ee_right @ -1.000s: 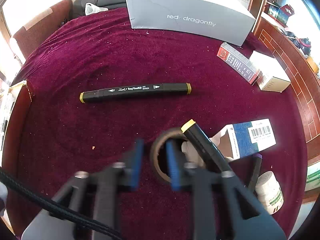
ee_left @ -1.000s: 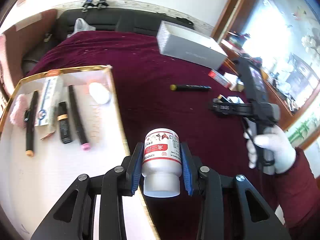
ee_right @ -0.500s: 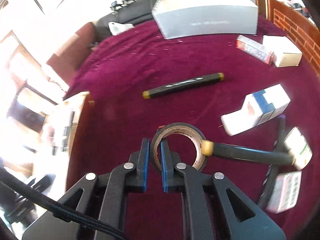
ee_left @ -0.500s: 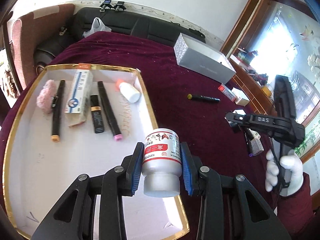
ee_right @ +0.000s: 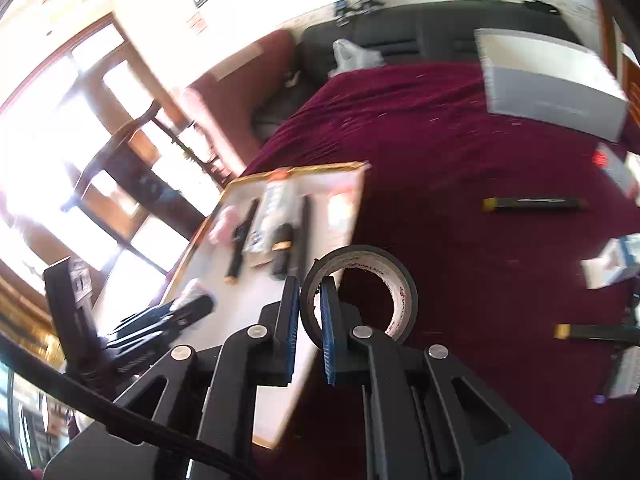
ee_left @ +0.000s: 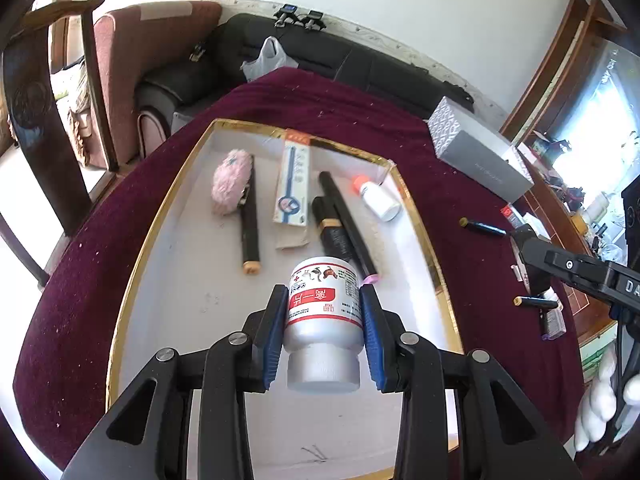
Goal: Organize objects
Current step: 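Carry the pill bottle with the left tool while the right tool carries the tape roll into the tray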
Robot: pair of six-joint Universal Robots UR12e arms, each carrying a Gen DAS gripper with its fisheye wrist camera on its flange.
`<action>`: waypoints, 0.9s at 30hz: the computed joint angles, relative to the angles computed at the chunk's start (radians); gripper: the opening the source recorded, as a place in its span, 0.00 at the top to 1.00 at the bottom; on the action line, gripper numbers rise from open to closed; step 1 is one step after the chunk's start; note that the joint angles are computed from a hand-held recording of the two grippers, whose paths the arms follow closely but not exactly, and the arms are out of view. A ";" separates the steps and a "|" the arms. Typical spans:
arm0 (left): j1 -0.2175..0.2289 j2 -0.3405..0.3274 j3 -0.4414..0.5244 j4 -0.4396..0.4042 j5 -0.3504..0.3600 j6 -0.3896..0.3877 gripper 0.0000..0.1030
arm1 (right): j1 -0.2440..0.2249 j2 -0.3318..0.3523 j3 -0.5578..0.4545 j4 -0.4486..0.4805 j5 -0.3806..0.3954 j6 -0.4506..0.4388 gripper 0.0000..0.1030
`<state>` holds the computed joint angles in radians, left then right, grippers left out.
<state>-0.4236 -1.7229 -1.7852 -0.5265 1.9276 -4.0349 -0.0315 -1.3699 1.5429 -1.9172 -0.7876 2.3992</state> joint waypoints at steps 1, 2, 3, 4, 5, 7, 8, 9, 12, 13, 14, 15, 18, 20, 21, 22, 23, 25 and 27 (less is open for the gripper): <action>0.004 0.001 -0.004 -0.004 -0.010 -0.004 0.70 | 0.010 -0.001 0.003 0.007 -0.003 -0.008 0.92; 0.009 0.003 -0.007 -0.008 -0.022 -0.005 0.70 | 0.023 -0.002 0.005 0.016 -0.009 -0.019 0.92; 0.014 0.002 -0.009 -0.013 -0.036 -0.008 0.70 | 0.031 -0.001 0.008 0.022 -0.014 -0.028 0.92; 0.019 0.001 -0.010 -0.019 -0.047 -0.011 0.70 | 0.039 -0.002 0.010 0.028 -0.021 -0.035 0.92; 0.023 0.003 -0.013 -0.024 -0.056 -0.012 0.70 | 0.048 -0.001 0.012 0.033 -0.030 -0.039 0.92; 0.031 -0.001 -0.012 -0.035 -0.072 -0.013 0.70 | 0.060 0.007 0.008 0.054 -0.045 -0.055 0.92; 0.036 -0.003 -0.011 -0.038 -0.082 -0.012 0.70 | 0.066 0.008 0.007 0.066 -0.056 -0.063 0.92; 0.044 -0.006 -0.009 -0.042 -0.095 -0.008 0.70 | 0.072 0.011 0.007 0.070 -0.064 -0.065 0.91; 0.060 -0.013 0.001 -0.069 -0.120 -0.008 0.70 | 0.086 0.014 0.015 0.069 -0.090 -0.069 0.91; 0.068 -0.014 0.002 -0.077 -0.136 -0.010 0.70 | 0.089 0.018 0.015 0.072 -0.096 -0.070 0.91; 0.074 -0.015 0.003 -0.081 -0.147 -0.013 0.70 | 0.091 0.020 0.014 0.075 -0.100 -0.072 0.91; 0.077 -0.015 0.003 -0.084 -0.153 -0.015 0.70 | 0.095 0.024 0.011 0.075 -0.106 -0.071 0.91; 0.086 -0.018 0.009 -0.095 -0.166 -0.004 0.70 | 0.104 0.026 0.017 0.068 -0.128 -0.065 0.91; 0.090 -0.019 0.012 -0.100 -0.172 0.000 0.70 | 0.110 0.027 0.021 0.058 -0.140 -0.056 0.91; 0.091 -0.019 0.014 -0.107 -0.174 0.002 0.70 | 0.113 0.028 0.021 0.057 -0.145 -0.054 0.91; 0.093 -0.020 0.017 -0.113 -0.177 0.000 0.70 | 0.116 0.028 0.021 0.056 -0.151 -0.054 0.91; 0.095 -0.021 0.018 -0.117 -0.183 -0.006 0.70 | 0.114 0.024 0.022 0.060 -0.157 -0.061 0.91; 0.097 -0.020 0.017 -0.115 -0.189 -0.015 0.70 | 0.119 0.018 0.032 0.048 -0.173 -0.067 0.91; 0.099 -0.018 0.012 -0.107 -0.191 -0.017 0.70 | 0.128 0.014 0.042 0.028 -0.196 -0.073 0.91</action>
<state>-0.3243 -1.7409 -1.7736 -0.6331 1.7361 -4.0523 0.0961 -1.3555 1.5853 -1.8892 -0.9839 2.3263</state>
